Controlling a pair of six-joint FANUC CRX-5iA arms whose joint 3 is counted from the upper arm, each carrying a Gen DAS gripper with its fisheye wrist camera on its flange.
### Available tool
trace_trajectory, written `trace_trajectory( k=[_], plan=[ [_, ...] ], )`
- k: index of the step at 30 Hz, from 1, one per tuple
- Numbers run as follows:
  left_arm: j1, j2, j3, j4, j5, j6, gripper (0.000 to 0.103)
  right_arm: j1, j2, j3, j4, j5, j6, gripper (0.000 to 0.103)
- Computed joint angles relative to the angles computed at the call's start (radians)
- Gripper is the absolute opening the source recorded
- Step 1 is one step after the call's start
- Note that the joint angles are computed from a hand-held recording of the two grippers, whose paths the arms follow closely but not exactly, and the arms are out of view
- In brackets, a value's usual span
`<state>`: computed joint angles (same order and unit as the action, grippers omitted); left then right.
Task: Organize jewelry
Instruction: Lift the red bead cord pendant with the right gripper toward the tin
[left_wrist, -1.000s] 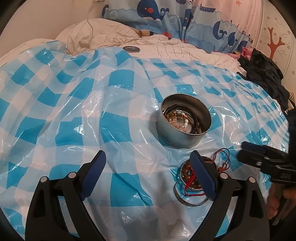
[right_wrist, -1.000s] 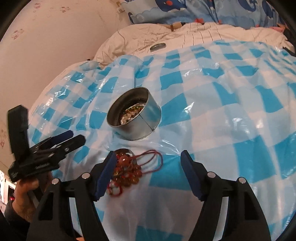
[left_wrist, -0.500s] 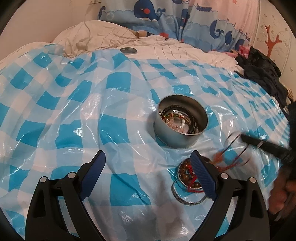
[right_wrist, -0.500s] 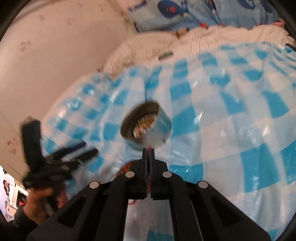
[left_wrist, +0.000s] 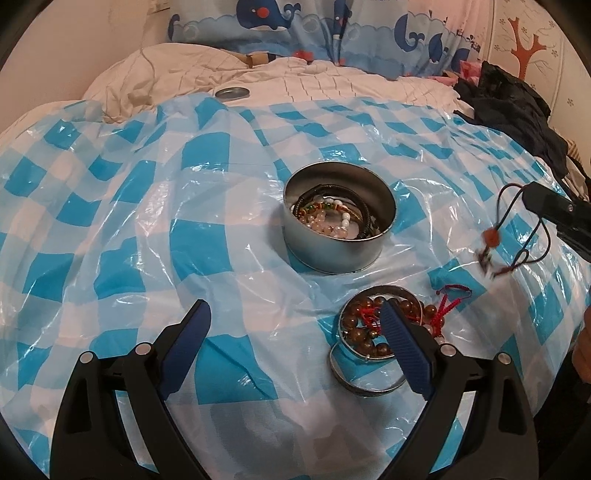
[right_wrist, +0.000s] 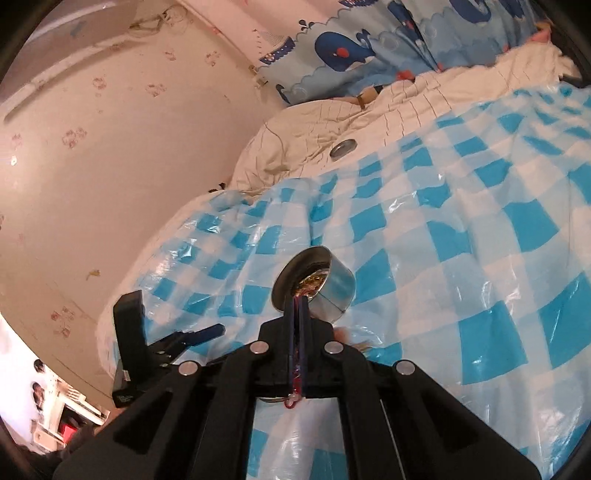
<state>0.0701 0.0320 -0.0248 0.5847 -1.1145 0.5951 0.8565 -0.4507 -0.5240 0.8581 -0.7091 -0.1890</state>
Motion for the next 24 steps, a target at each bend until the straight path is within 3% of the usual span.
trace_trajectory(
  k=[2,7,10,15,17,19,22,24],
  plan=[
    [0.000,-0.003,-0.007,0.019,-0.008,-0.023,0.089,0.035,0.035,0.048,-0.037,-0.133,0.050,0.003],
    [-0.018,-0.031,-0.062,0.107,-0.031,-0.153,0.089,0.042,0.052,0.073,-0.092,-0.230,0.044,0.003],
    [-0.056,-0.057,-0.099,0.124,-0.011,-0.243,0.089,0.036,0.051,0.077,-0.127,-0.277,0.043,0.003],
    [-0.141,-0.129,-0.201,0.126,0.090,-0.514,0.089,0.027,0.027,0.059,-0.176,-0.312,0.022,0.003],
    [-0.168,-0.148,-0.232,0.117,0.130,-0.584,0.089,0.022,0.014,0.050,-0.190,-0.313,0.016,0.003],
    [-0.184,-0.148,-0.236,0.101,0.141,-0.580,0.088,0.021,0.008,0.047,-0.196,-0.314,0.015,0.003],
    [-0.179,-0.114,-0.193,0.103,0.067,-0.525,0.062,0.021,0.009,0.052,-0.212,-0.316,0.031,0.003],
    [-0.172,-0.076,-0.148,0.084,0.007,-0.462,0.019,0.021,0.016,0.061,-0.226,-0.322,0.047,0.003]
  ],
)
